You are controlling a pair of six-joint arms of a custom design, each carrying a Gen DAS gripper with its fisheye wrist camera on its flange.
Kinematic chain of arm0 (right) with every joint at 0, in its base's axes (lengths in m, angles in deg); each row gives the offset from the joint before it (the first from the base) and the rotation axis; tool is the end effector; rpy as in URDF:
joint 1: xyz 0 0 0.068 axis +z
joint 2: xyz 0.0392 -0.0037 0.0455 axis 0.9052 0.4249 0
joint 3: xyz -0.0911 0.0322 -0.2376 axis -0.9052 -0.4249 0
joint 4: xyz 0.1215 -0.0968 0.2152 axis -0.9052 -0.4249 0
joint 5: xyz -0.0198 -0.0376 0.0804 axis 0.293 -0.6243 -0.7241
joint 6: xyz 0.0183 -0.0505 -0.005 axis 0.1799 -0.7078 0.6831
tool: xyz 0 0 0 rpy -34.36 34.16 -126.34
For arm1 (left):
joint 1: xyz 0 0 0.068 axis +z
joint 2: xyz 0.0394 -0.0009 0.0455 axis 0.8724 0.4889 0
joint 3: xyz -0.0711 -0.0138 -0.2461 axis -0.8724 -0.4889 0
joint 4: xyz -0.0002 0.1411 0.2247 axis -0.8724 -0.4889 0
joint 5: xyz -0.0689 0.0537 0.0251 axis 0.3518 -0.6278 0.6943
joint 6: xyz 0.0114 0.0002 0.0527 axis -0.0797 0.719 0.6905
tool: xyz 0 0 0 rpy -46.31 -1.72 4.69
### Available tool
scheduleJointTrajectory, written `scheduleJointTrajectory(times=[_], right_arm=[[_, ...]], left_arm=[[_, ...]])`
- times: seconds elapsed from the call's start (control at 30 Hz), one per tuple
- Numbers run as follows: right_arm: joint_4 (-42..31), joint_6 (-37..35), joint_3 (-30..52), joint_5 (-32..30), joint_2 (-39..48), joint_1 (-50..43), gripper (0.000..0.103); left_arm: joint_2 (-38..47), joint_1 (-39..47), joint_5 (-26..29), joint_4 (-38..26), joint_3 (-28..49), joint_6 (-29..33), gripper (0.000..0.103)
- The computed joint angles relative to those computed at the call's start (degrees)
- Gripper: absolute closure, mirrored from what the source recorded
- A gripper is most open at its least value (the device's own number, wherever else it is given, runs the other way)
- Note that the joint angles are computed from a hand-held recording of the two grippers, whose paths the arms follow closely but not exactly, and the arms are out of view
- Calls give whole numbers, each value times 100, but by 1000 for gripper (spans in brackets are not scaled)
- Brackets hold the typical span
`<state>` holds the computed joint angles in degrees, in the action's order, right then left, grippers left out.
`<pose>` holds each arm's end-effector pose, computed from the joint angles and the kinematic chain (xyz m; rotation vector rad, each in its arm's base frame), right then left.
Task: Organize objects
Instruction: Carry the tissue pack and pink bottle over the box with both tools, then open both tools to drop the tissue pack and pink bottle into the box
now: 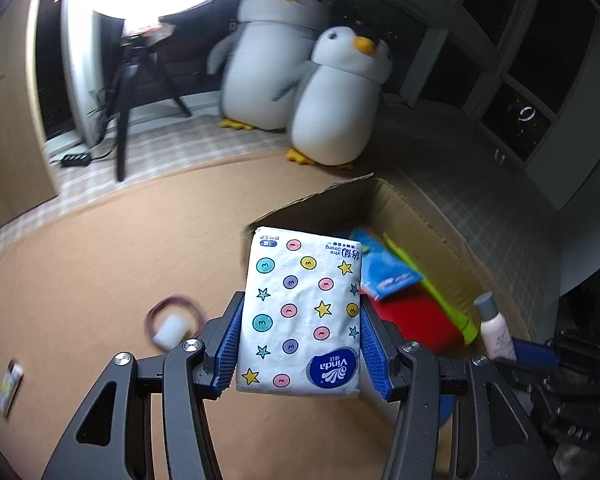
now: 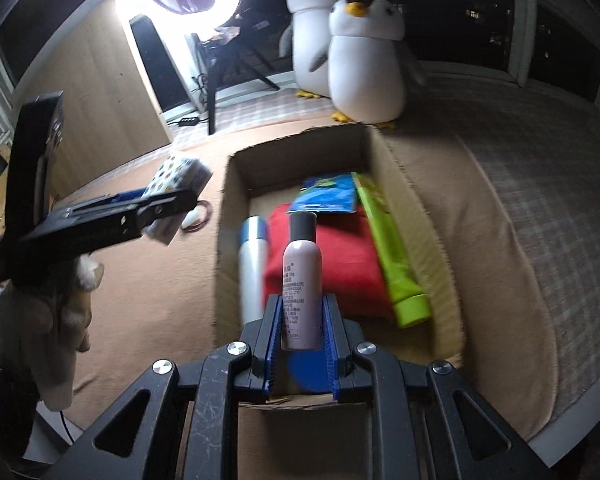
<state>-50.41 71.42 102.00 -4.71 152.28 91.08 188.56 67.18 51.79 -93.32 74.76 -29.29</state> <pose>0.2553 0.1236 0.2938 -0.0245 2.5865 0.2598 0.3644 0.0205 0.2769 0.8994 2.4047 -0.5905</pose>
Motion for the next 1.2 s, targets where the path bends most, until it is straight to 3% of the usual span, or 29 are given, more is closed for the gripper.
scheduleJointTrajectory(times=[0.33,0.4,0.43,0.5,0.57,0.87,1.2], right_arm=[[160,-304,-209,-215,-29,-410,85],[207,-331,-251,-203,-79,-436,84],[257,-355,-280,-233,-113,-465,82],[280,-298,-301,-191,-169,-484,49],[335,-246,-357,-120,-282,-459,42],[312,-30,-300,-77,-247,-256,42],[470,562,-290,-127,-147,191,42]], left_arm=[[30,-826,-278,572,-231,-610,46],[87,-868,-244,535,-185,-606,39],[84,-874,-248,549,-182,-631,28],[30,-846,-194,610,-224,-665,21],[21,-808,-212,625,-208,-652,21],[57,-356,-104,303,10,-302,21],[624,950,27,-516,802,638,21]])
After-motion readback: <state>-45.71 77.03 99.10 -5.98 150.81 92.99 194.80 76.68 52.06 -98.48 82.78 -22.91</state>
